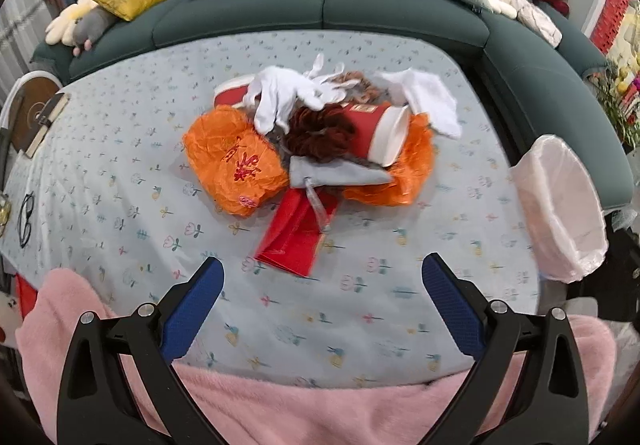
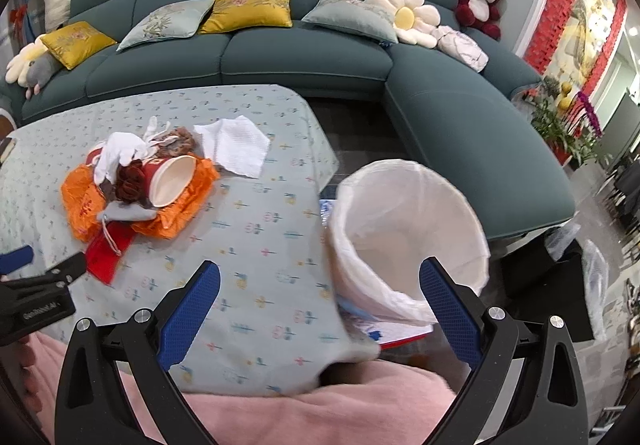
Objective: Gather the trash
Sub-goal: 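Grasp the orange plastic bag with the right tool while the left tool grasps the red envelope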
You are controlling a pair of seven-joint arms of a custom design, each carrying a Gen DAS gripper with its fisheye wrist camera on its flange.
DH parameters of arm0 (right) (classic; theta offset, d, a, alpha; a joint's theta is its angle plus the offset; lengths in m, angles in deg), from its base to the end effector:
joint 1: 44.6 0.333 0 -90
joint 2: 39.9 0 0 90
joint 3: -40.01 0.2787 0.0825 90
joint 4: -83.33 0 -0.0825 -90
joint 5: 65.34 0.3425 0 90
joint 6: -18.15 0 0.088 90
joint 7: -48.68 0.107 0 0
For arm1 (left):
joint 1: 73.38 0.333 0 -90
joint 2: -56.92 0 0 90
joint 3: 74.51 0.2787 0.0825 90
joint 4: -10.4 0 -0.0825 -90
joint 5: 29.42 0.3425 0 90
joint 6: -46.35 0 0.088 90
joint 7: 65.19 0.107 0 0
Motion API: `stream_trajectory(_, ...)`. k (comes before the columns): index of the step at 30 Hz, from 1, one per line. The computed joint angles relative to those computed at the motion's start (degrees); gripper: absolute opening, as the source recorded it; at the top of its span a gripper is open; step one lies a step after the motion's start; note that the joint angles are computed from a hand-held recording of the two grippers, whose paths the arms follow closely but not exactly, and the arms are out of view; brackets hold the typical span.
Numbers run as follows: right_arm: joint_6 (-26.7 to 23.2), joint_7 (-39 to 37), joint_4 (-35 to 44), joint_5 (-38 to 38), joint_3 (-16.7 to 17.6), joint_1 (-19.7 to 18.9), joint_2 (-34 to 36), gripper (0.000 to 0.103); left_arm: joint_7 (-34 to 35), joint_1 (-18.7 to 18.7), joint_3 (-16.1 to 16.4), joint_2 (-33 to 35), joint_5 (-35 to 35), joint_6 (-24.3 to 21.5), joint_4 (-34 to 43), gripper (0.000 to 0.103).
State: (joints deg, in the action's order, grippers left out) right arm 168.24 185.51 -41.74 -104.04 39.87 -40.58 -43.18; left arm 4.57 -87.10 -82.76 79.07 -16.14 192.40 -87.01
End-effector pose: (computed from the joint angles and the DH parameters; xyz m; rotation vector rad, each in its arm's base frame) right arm 0.5244 0.0499 0.4489 -1.6859 2.1492 -0.8509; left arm 0.6021 -0.2345 0.4084 -1.8013 2.1336 -0.5375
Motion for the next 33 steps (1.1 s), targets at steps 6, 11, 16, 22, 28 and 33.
stream_trajectory(6, -0.25, 0.16, 5.33, 1.97, -0.05, 2.07, 6.01, 0.092, 7.92, 3.11, -0.87, 6.08, -3.97, 0.89, 4.52, 0.087)
stream_trajectory(11, -2.12, 0.02, 10.32, 1.75, -0.85, 5.04, 10.88, 0.092, 11.73, 4.6, -1.41, 13.53, -8.74, -4.92, 13.16, 0.067)
stream_trajectory(16, -3.96, -1.95, 15.72, 3.44, -1.61, 7.71, 16.06, 0.092, 14.71, 5.6, -1.84, 17.26, -11.23, -7.32, 17.03, 0.048)
stream_trajectory(22, -4.39, -7.45, 22.21, 10.94, -1.7, 9.05, 22.58, 0.078, 18.35, 7.85, -3.18, 16.96, -16.12, -8.51, 16.73, 0.008)
stream_trajectory(28, -5.5, -14.21, 29.6, 20.01, -1.34, 9.6, 29.81, 0.056, 18.6, 7.9, -2.45, 14.39, -17.26, -8.41, 14.46, 0.006)
stream_trajectory(33, -6.07, -16.13, 34.72, 25.92, -1.57, 9.59, 34.26, 0.054, 17.41, 6.9, -1.56, 15.05, -16.04, -9.75, 16.54, 0.006)
